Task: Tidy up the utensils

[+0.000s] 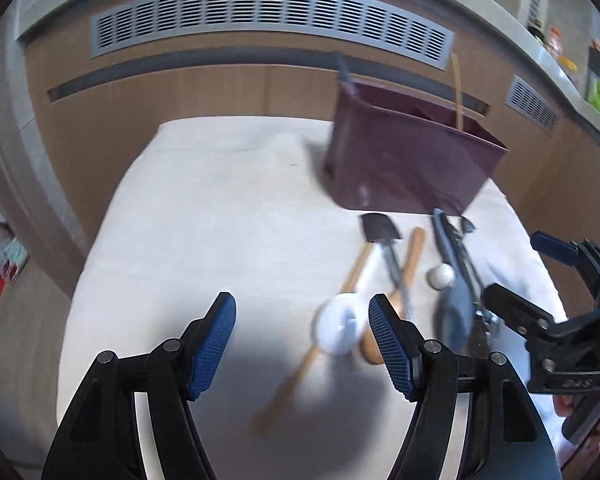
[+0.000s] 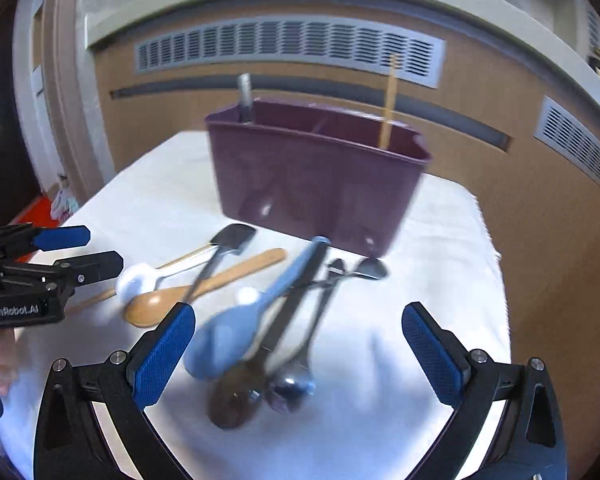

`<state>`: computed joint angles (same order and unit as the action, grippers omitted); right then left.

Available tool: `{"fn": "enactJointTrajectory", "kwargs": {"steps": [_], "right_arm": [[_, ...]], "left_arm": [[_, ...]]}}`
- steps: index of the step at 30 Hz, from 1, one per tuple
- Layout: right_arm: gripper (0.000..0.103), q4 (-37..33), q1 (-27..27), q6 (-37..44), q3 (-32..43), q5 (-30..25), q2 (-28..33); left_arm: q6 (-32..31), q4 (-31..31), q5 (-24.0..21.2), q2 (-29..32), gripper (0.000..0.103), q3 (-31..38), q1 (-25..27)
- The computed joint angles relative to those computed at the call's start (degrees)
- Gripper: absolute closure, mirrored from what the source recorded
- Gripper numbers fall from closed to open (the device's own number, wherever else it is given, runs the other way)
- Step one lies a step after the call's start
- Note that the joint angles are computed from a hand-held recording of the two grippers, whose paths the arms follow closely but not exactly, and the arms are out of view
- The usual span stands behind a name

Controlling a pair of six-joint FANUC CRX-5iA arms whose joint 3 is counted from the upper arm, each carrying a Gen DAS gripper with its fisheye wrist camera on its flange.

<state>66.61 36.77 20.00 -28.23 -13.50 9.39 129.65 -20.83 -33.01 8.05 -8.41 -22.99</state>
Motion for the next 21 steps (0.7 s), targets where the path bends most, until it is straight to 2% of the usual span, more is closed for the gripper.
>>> {"fn": "enactJointTrajectory", "kwargs": {"steps": [2, 3, 4, 6, 7, 8, 11, 14, 17, 18, 21], "right_arm": [[0.001, -9.4, 3.1, 7.3, 5.1, -5.1, 2.9], [0.006, -15.3, 4.5, 11.6, 8.4, -7.2, 4.6], [0.016, -19.8, 5.3, 14.8, 11.0, -8.8, 5.8], [0.029, -33.4, 6.7, 23.8, 19.3, -13.4, 9.5], [0.036, -37.8, 6.9, 26.3, 22.4, -15.0, 11.0], [0.038, -41.7, 6.9, 28.1, 25.7, -16.7, 12.8], [0.045, -43.1, 7.4, 26.6, 31.0, -20.3, 16.8], [0.052, -36.7, 8.3, 21.4, 32.6, -22.7, 19.7], [0.063, -37.1, 8.8, 24.0, 33.7, -23.3, 20.5], [0.072, -37.9, 9.0, 25.7, 34.1, -23.7, 20.5], [0.073, -41.6, 8.6, 29.7, 32.6, -22.2, 18.3]], "left_arm": [[2.5, -2.0, -1.2, -0.3, 0.033, 0.3, 0.2], [3.4, -2.8, -1.4, -0.7, 0.033, 0.1, 0.4], [4.5, -3.7, -1.7, -1.1, 0.033, -0.2, 0.6], [6.2, -5.1, -2.3, -1.9, 0.031, -0.7, 1.1], [7.2, -6.0, -2.4, -2.5, 0.031, -1.2, 1.3], [7.9, -6.6, -2.3, -3.0, 0.030, -1.6, 1.5], [8.7, -6.9, -1.2, -4.6, 0.029, -3.6, 2.7], [7.7, -5.5, 0.1, -5.6, 0.028, -5.2, 3.8], [6.9, -4.6, 0.6, -6.1, 0.028, -6.1, 4.3], [6.4, -4.0, 0.8, -6.1, 0.028, -6.3, 4.6], [5.5, -3.1, 0.9, -6.0, 0.028, -6.2, 4.6]]}}
